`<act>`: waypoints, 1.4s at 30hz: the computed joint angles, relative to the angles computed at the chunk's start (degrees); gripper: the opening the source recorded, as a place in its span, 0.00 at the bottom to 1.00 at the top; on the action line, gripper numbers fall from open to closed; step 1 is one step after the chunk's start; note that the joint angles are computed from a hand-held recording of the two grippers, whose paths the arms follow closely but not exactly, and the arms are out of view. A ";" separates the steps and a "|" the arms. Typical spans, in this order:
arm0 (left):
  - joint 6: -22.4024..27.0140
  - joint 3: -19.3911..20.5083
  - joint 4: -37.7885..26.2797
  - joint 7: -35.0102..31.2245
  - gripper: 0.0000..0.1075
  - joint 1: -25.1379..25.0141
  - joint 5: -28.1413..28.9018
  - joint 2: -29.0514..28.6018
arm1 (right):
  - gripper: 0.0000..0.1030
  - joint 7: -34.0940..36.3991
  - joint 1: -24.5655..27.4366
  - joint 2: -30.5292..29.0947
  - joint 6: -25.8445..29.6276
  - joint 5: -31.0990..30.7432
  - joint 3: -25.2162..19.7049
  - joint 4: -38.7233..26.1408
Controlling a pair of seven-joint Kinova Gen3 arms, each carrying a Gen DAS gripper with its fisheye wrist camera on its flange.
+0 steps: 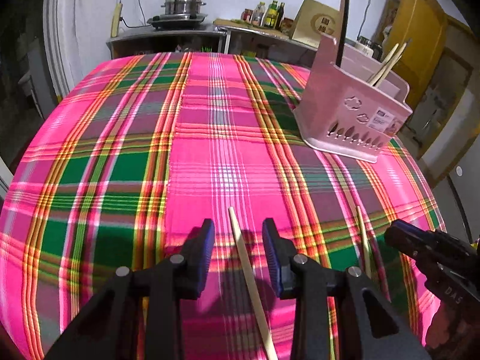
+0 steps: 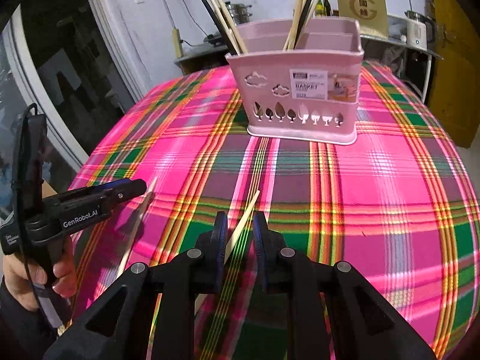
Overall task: Organize utensils
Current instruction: 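Close the left tool on a light chopstick while the right tool grasps another, then lift the held chopsticks and carry both tools over the pink basket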
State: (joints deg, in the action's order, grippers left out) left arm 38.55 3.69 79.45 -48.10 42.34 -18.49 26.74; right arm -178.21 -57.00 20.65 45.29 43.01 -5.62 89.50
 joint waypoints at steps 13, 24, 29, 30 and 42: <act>8.02 -1.43 -6.56 -1.49 0.31 3.28 -3.88 4.25 | 0.16 10.35 2.32 6.38 4.92 -9.15 1.74 -9.44; 8.68 -1.19 -7.64 -1.31 0.08 4.17 -5.31 4.86 | 0.04 14.54 1.31 8.70 9.72 -10.86 3.20 -13.88; 10.42 -0.56 -9.71 -2.67 0.05 3.63 -4.12 5.65 | 0.04 14.14 2.30 7.03 6.60 -11.40 3.09 -11.43; 10.38 -0.28 -9.88 -3.21 0.05 3.23 -3.52 5.59 | 0.04 13.87 2.25 6.68 6.21 -11.12 3.20 -11.05; 8.82 -0.47 -12.14 -5.14 0.05 3.27 -2.97 2.37 | 0.04 10.73 1.02 1.94 6.44 -4.57 3.08 -10.32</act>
